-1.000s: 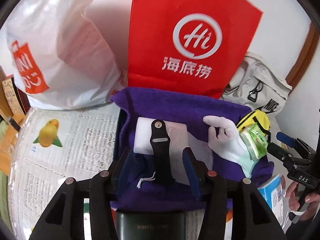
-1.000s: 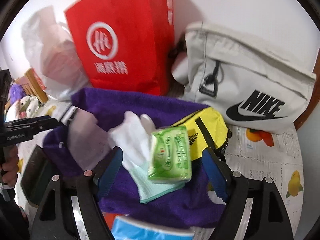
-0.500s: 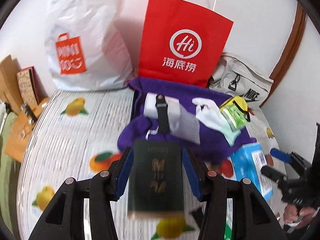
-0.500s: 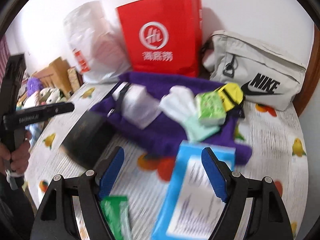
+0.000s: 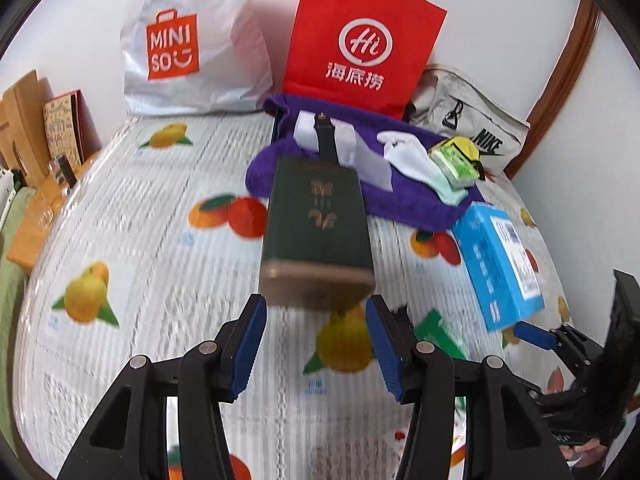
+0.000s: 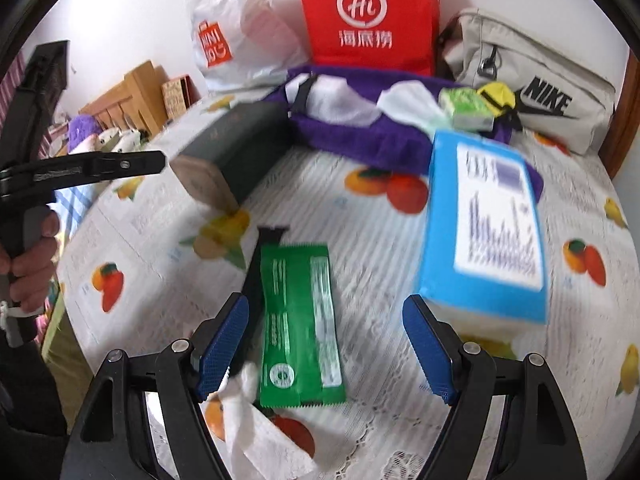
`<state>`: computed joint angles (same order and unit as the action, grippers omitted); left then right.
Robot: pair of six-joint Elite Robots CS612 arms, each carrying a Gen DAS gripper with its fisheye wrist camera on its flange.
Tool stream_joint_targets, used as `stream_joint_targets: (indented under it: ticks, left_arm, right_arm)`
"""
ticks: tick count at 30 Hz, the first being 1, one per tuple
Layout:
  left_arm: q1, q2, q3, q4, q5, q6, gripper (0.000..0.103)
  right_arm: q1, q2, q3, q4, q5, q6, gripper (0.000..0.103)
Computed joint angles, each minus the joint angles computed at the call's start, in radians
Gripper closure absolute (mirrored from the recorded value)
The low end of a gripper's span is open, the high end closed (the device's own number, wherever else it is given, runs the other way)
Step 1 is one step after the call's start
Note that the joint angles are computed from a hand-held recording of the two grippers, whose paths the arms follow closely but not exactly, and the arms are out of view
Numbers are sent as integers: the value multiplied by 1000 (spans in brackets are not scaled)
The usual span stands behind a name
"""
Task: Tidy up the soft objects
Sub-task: 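Grasp the green snack packet with the right tool while the left tool moves back over the bed, then grasp the orange-slice printed packet with the left tool while the right tool holds the green packet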
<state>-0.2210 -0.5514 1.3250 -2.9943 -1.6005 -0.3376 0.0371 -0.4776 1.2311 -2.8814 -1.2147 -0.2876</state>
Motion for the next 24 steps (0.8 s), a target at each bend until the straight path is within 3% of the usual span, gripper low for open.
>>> stream_joint_targets:
  ticks: [9, 11, 13, 15, 18, 24]
  left_arm:
    - [3, -6, 66, -13, -10, -5, 51]
    - [6, -5, 74, -19, -22, -6, 51]
    - [9, -3, 77, -17, -34, -5, 51]
    - [7, -1, 80, -18, -40, 8, 51]
    - [3, 1, 84, -11, -40, 22, 51]
    - [-3, 3, 101, -20, -54, 85, 49]
  right_arm:
    - [19, 43, -56, 103, -47, -26, 29]
    - [26, 46, -55, 79, -67, -38, 30]
    - [34, 53, -60, 55, -96, -53, 37]
    - [37, 59, -61, 24, -96, -64, 58]
    - [38, 61, -67, 16, -78, -70, 76]
    - [34, 54, -59, -34, -74, -31, 79]
